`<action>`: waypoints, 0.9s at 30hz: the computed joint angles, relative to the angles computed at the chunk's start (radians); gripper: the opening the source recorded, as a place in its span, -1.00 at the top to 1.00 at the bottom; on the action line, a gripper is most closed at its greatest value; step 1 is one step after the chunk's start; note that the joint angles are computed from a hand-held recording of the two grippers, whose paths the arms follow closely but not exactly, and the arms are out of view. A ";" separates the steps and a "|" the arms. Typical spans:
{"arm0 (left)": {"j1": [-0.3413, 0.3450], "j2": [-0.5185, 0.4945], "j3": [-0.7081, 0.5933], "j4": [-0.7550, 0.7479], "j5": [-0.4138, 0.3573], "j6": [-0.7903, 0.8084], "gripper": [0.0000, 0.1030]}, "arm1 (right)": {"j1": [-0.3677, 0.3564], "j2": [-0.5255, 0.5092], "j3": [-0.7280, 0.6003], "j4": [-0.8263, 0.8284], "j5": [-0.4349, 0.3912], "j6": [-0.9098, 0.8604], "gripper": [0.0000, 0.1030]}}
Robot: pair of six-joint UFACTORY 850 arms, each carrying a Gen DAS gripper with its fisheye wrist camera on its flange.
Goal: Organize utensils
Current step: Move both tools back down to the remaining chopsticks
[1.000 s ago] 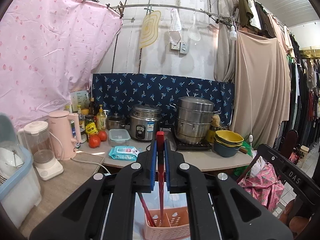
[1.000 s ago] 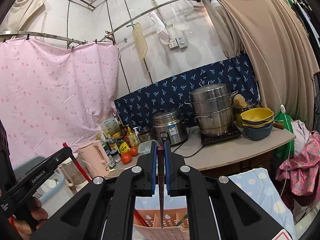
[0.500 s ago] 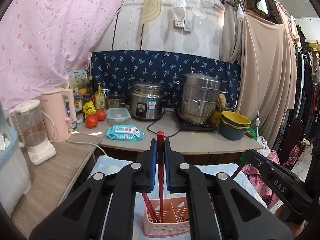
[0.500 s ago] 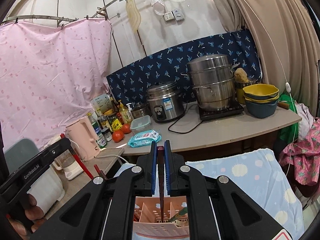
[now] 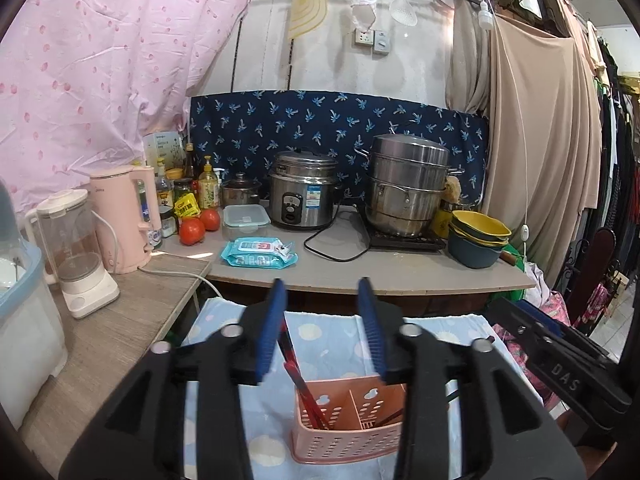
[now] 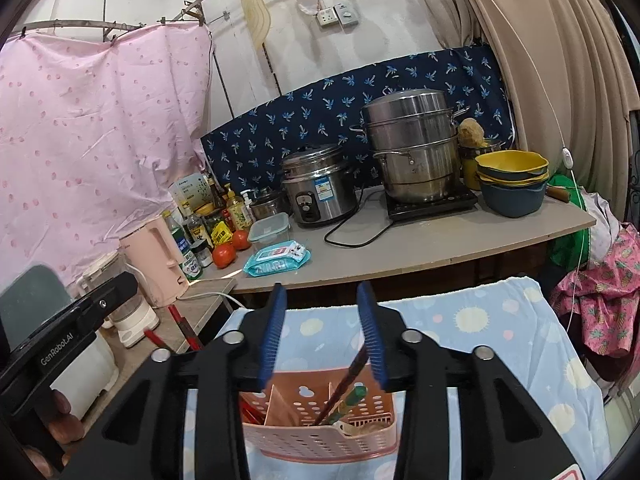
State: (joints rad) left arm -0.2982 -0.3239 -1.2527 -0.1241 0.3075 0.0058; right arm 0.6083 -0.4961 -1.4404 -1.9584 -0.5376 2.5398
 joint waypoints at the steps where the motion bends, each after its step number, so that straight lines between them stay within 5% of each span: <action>1: 0.001 0.004 0.006 0.007 0.001 -0.007 0.24 | 0.003 0.006 0.009 -0.003 -0.005 0.004 0.18; 14: -0.007 0.078 0.099 -0.061 -0.010 0.073 0.20 | 0.062 0.087 0.110 0.009 -0.058 -0.027 0.18; 27: -0.030 0.212 0.356 -0.093 0.016 0.124 0.05 | 0.192 0.178 0.332 0.113 -0.134 -0.025 0.17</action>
